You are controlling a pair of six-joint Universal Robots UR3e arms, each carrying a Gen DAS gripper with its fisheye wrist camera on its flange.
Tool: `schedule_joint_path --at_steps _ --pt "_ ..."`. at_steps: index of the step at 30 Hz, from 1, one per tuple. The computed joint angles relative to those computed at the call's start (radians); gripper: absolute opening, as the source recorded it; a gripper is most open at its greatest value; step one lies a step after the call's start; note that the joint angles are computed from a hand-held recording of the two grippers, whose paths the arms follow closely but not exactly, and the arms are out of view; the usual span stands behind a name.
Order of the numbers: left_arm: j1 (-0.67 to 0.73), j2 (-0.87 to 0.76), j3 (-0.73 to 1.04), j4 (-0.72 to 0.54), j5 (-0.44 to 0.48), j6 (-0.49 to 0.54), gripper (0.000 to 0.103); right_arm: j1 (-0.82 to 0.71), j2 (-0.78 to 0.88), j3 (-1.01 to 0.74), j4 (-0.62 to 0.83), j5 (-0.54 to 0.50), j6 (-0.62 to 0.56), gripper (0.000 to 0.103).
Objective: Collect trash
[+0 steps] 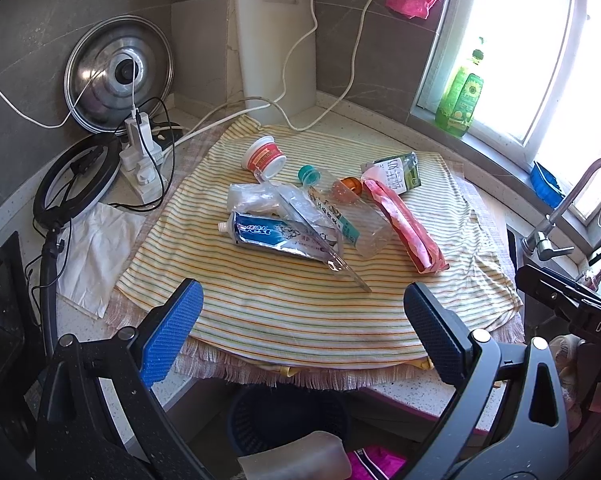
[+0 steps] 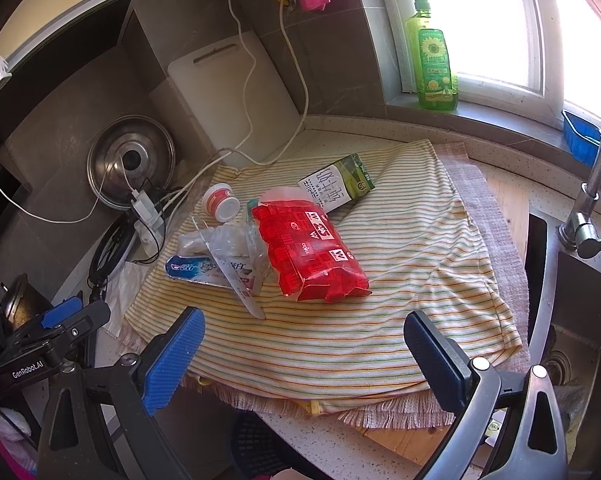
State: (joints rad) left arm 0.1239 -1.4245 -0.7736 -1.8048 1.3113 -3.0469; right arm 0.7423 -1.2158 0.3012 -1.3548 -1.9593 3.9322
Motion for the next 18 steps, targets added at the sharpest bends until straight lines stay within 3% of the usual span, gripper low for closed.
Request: schedule_joint_path --at_steps 18 --pt "0.052 0.045 -0.112 0.029 -0.031 0.027 0.102 -0.077 -0.016 0.036 0.043 0.096 -0.014 0.102"
